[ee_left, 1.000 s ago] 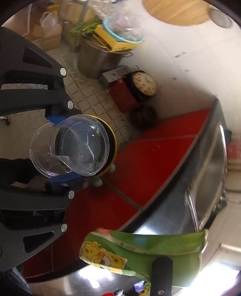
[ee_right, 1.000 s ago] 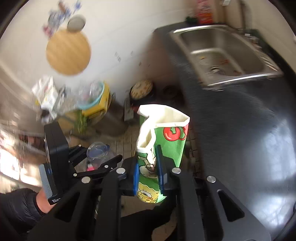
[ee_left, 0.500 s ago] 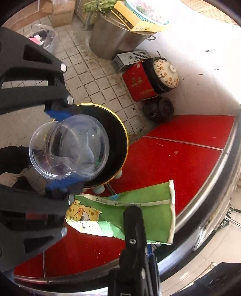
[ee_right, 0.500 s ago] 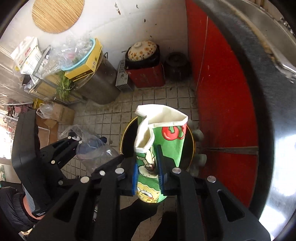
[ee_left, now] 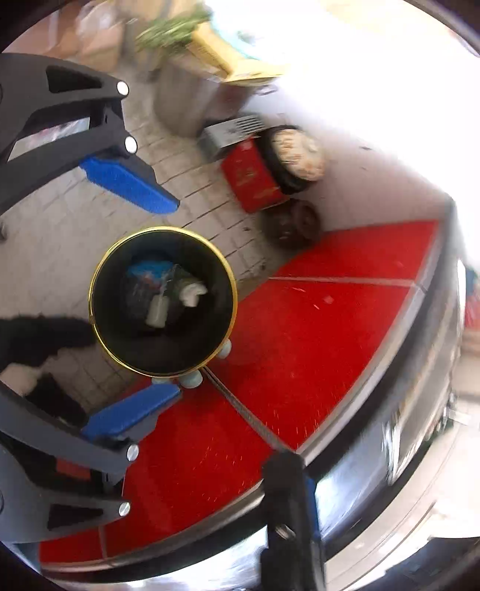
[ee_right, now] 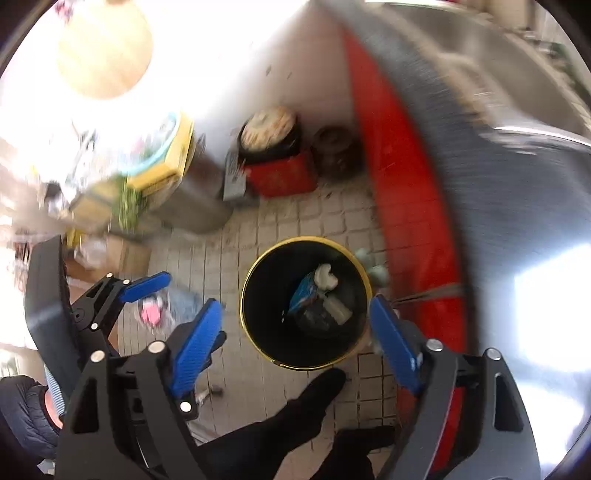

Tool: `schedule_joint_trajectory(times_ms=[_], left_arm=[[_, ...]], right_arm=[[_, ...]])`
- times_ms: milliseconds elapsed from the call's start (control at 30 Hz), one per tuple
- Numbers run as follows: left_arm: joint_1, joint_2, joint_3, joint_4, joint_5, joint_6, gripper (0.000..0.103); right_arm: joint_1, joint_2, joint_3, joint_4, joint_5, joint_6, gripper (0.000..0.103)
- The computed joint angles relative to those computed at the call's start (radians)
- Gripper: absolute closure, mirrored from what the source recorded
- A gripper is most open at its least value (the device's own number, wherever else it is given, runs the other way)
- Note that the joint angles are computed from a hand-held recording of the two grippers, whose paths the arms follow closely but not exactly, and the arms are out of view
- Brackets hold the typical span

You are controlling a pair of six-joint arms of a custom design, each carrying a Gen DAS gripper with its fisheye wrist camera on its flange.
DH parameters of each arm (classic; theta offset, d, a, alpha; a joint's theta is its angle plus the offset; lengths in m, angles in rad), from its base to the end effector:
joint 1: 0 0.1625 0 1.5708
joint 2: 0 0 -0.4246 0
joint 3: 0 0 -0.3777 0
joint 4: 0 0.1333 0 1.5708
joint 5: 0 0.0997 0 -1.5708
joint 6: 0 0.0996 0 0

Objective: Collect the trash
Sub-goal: 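Carry both cups over the black bin and open both tools to drop them, then swing both open tools back over the counter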

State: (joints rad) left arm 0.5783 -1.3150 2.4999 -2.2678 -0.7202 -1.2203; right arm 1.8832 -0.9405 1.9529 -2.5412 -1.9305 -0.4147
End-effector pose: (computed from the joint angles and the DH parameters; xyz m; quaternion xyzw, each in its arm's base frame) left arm -0.1432 -0.3421 0.1186 -0.0015 0.8895 -0.2594 0.3760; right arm 0.2613 -0.4894 0.0879 0.3533 -0.9180 -0.0298 0.1776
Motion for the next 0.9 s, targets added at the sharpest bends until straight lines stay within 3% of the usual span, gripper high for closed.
schedule_joint_trajectory(times_ms=[133,233,367,533,633,767,900], left_arm=[[-0.051,0.059,-0.129,0.048,0.003,0.134,0.01],[-0.065,0.135,-0.212,-0.091,-0.016,0.329,0.01],[-0.068,0.324,-0.412,-0.282,-0.082,0.683,0.01],[-0.087,0.543,-0.693,-0.358,-0.205,0.973,0.01],[-0.107,0.628,-0.809,-0.345,-0.27,1.03,0.01],[-0.122,0.713,-0.926,-0.316,-0.366,1.057,0.01],[-0.129,0.774,-1.006,-0.276,-0.384,1.07,0.01]], right_arm=[[-0.013,-0.213,0.069,-0.048,-0.025,0.031,0.018],[-0.042,-0.378,0.109,-0.074,-0.101,0.069,0.017],[-0.102,-0.602,0.143,-0.098,-0.212,0.142,0.017],[-0.196,-0.855,0.169,-0.089,-0.331,0.192,0.017],[-0.251,-0.97,0.164,-0.072,-0.362,0.203,0.017],[-0.338,-1.085,0.16,-0.064,-0.334,0.158,0.017],[-0.421,-1.13,0.149,-0.059,-0.281,0.118,0.017]])
